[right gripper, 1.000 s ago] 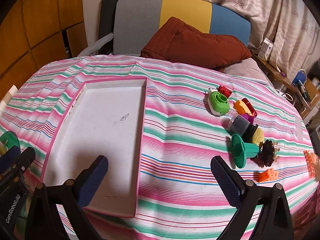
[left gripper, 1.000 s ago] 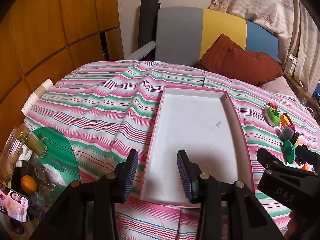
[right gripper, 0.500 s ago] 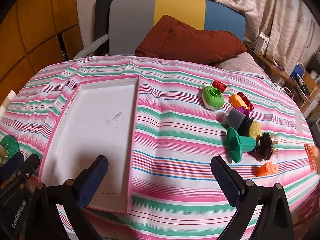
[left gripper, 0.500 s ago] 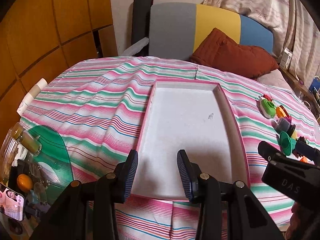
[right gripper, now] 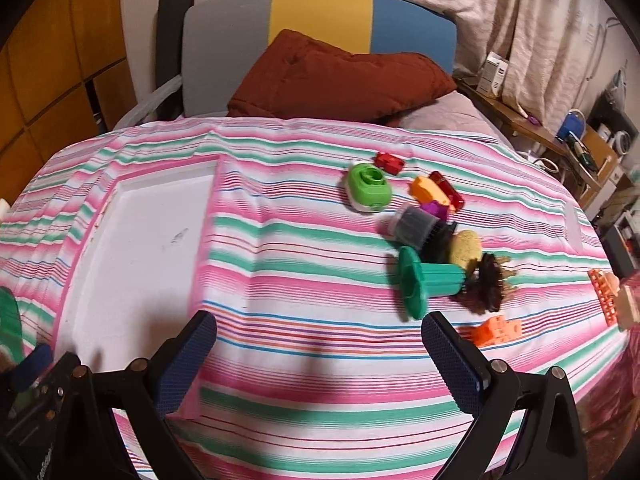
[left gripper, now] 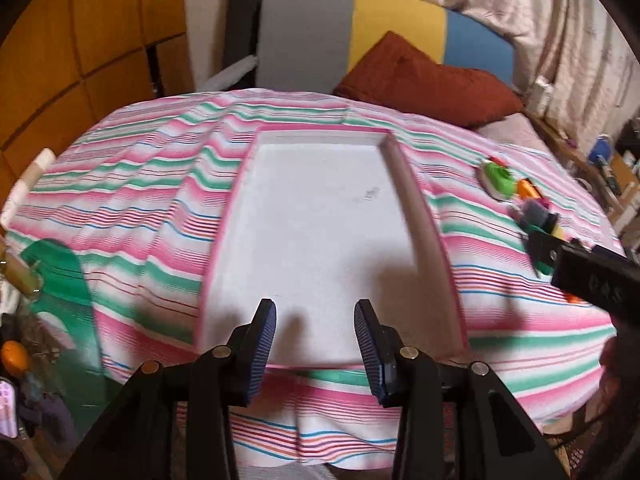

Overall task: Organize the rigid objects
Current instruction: 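Reach the right gripper to the orange three-cube block and grasp it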

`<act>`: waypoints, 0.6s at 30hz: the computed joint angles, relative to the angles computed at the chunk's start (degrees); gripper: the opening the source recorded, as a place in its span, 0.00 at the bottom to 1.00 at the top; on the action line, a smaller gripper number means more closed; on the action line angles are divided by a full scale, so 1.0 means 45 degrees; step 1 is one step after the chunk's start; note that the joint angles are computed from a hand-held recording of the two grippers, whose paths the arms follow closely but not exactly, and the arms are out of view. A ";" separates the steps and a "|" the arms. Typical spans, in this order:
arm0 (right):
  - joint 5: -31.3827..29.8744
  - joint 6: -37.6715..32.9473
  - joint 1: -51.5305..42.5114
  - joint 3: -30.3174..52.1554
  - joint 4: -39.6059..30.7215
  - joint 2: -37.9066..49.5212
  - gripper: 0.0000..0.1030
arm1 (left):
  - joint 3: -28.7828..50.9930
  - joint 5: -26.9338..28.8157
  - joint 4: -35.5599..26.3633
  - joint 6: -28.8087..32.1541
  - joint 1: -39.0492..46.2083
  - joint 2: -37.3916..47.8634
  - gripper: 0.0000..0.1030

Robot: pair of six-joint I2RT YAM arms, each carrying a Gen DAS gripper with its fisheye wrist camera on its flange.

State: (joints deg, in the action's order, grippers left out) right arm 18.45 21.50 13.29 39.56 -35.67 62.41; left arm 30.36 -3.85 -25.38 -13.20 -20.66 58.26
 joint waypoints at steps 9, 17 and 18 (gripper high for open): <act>-0.2301 -0.3974 -0.5070 -0.1333 0.0534 -0.1263 1.00 | -0.0865 0.0967 0.0583 0.0071 -0.0983 -0.0987 0.39; -0.6014 -0.7904 -1.2075 -0.0579 0.1586 0.0797 0.95 | -0.1041 0.1833 0.0826 0.0193 -0.1893 -0.0895 0.39; -0.6399 -0.8172 -1.2555 -0.0547 0.1886 0.0950 0.94 | -0.1035 0.1762 0.0872 0.0188 -0.2104 -0.0884 0.39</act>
